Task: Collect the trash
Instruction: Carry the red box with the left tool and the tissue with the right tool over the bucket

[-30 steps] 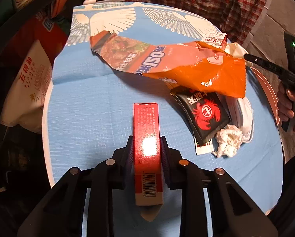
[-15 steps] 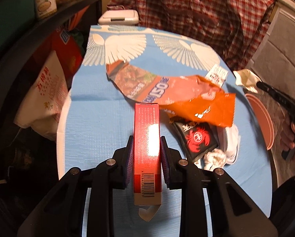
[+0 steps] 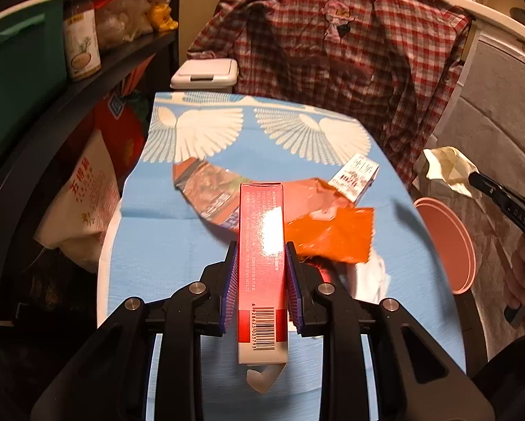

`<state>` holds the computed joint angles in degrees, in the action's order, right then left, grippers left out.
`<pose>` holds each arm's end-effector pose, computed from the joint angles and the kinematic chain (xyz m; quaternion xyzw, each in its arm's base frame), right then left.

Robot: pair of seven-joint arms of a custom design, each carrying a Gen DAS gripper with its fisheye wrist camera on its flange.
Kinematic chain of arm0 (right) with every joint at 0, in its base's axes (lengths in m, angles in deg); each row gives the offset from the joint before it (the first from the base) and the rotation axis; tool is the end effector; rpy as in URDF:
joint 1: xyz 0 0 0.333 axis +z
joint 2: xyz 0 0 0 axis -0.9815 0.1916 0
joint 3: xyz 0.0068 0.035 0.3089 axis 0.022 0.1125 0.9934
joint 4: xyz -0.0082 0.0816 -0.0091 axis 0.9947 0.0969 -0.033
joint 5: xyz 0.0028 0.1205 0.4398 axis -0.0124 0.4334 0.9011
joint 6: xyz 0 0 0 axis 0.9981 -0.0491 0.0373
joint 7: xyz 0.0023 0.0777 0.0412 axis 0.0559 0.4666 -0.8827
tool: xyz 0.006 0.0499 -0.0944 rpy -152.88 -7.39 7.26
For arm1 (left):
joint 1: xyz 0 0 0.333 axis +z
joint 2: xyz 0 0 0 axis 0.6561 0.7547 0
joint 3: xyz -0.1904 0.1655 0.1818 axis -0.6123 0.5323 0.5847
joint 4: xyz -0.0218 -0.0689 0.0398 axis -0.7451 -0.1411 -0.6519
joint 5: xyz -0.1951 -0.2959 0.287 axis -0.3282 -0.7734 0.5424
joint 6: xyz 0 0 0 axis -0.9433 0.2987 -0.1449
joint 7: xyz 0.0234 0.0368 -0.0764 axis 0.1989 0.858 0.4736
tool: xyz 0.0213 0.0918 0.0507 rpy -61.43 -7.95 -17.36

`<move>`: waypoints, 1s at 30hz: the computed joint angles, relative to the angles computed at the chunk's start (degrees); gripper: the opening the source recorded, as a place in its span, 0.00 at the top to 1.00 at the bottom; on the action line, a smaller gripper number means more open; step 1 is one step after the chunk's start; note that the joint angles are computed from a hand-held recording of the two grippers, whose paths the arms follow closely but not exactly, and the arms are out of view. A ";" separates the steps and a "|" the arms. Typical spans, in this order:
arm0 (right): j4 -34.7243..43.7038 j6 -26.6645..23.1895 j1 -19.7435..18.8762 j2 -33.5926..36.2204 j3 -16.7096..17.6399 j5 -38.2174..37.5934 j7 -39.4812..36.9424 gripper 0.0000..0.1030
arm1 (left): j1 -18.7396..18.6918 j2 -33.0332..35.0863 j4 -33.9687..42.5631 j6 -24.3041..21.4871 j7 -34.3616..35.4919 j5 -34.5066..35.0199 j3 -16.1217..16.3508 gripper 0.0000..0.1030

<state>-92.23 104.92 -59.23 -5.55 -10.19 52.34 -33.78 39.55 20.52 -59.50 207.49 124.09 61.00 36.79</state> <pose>0.6117 0.2688 0.5244 -0.8026 0.3974 -0.1449 0.4207 0.4574 -0.1614 0.5158 -0.7838 0.5096 -0.2463 0.2556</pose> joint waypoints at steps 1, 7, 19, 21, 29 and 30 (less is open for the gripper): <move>-0.50 0.09 -0.03 -0.56 0.01 0.59 -0.59 0.94 | 0.27 0.15 0.36 0.07 -0.57 0.40 -0.50 0.75; -2.80 0.62 0.53 -3.74 -1.11 4.57 -4.04 0.94 | 0.96 1.39 2.38 0.07 -3.88 2.75 -2.33 0.75; -5.04 1.63 1.31 -6.56 -3.47 7.51 -6.19 0.94 | 0.43 4.44 6.19 0.08 -8.67 7.71 -3.52 0.75; -5.12 1.64 1.34 -6.74 -3.70 7.76 -6.27 0.94 | 0.27 5.11 6.89 -0.01 -9.20 8.31 -3.61 0.75; -6.08 2.11 1.41 -7.57 -4.27 7.72 -6.78 0.94 | -0.68 7.62 9.18 -0.20 -10.49 10.54 -3.60 0.75; -6.19 2.12 1.41 -7.68 -4.39 7.83 -6.85 0.94 | -0.75 7.97 9.53 -0.31 -10.69 10.80 -3.61 0.75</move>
